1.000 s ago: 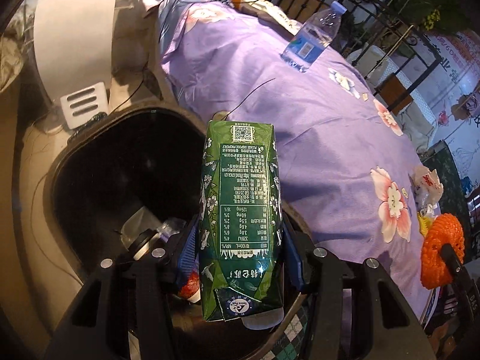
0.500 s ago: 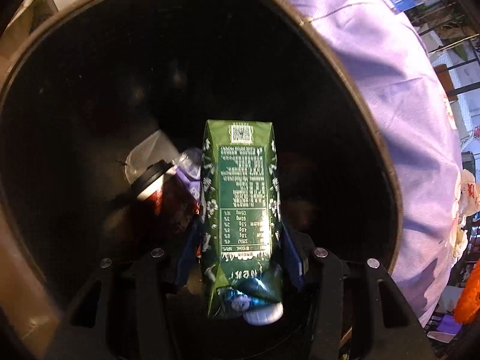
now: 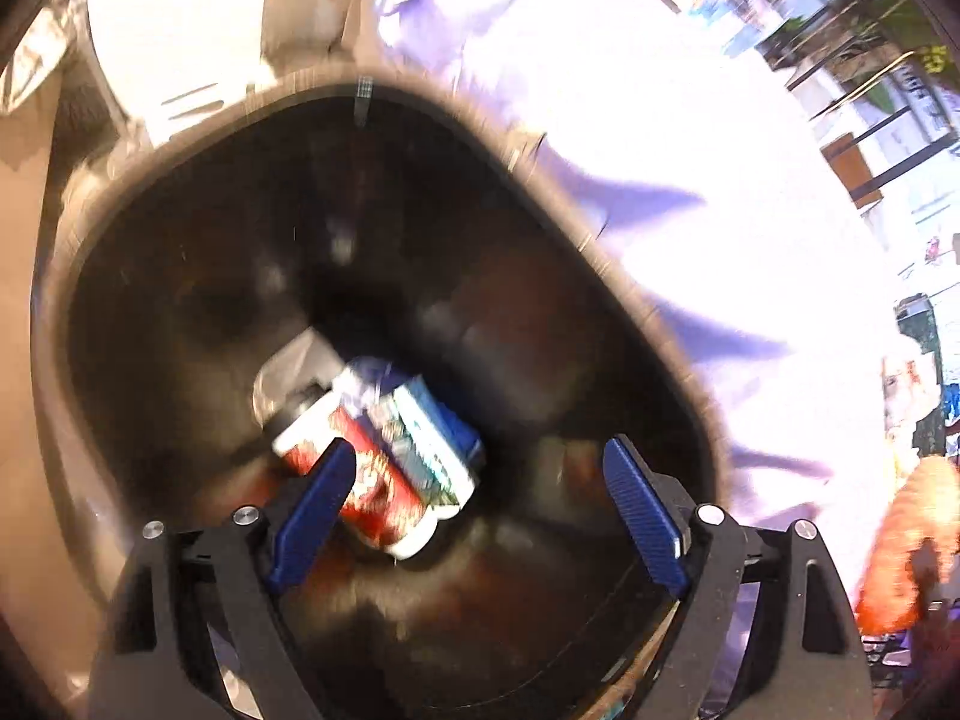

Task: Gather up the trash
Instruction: 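Lower the orange mesh net into the black bin and open the right gripper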

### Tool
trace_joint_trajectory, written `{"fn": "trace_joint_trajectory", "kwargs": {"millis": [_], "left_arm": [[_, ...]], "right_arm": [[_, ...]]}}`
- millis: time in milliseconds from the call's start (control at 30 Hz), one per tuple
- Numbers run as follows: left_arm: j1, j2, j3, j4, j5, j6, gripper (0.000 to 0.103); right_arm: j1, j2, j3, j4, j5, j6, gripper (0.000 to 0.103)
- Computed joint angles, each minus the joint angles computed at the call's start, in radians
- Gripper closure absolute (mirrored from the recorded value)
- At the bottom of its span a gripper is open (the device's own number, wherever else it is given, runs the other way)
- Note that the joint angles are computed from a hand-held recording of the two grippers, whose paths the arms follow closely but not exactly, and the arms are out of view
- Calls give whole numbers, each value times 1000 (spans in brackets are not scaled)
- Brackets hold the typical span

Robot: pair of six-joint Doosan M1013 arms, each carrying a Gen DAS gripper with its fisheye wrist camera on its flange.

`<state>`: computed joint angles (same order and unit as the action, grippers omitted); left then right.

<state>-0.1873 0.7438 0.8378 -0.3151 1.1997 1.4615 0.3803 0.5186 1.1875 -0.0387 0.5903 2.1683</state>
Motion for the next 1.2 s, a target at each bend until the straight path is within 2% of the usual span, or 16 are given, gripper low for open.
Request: {"fn": "trace_joint_trajectory", "kwargs": {"millis": [300, 500, 600, 733, 1000, 1200], "left_arm": [[6, -68, 49, -17, -201, 67, 15], [1, -104, 90, 63, -337, 38, 15], [4, -111, 98, 107, -385, 0, 14], [15, -119, 102, 120, -412, -29, 14], [37, -126, 114, 133, -434, -85, 14], [45, -129, 124, 131, -439, -103, 14]], "right_arm": [[0, 68, -86, 229, 57, -210, 81], [3, 131, -173, 385, 127, -365, 81], [2, 180, -238, 469, 187, -424, 81], [7, 246, -331, 512, 266, -440, 81], [28, 371, -543, 459, 427, -434, 81], [39, 440, -658, 399, 537, -377, 81]]}}
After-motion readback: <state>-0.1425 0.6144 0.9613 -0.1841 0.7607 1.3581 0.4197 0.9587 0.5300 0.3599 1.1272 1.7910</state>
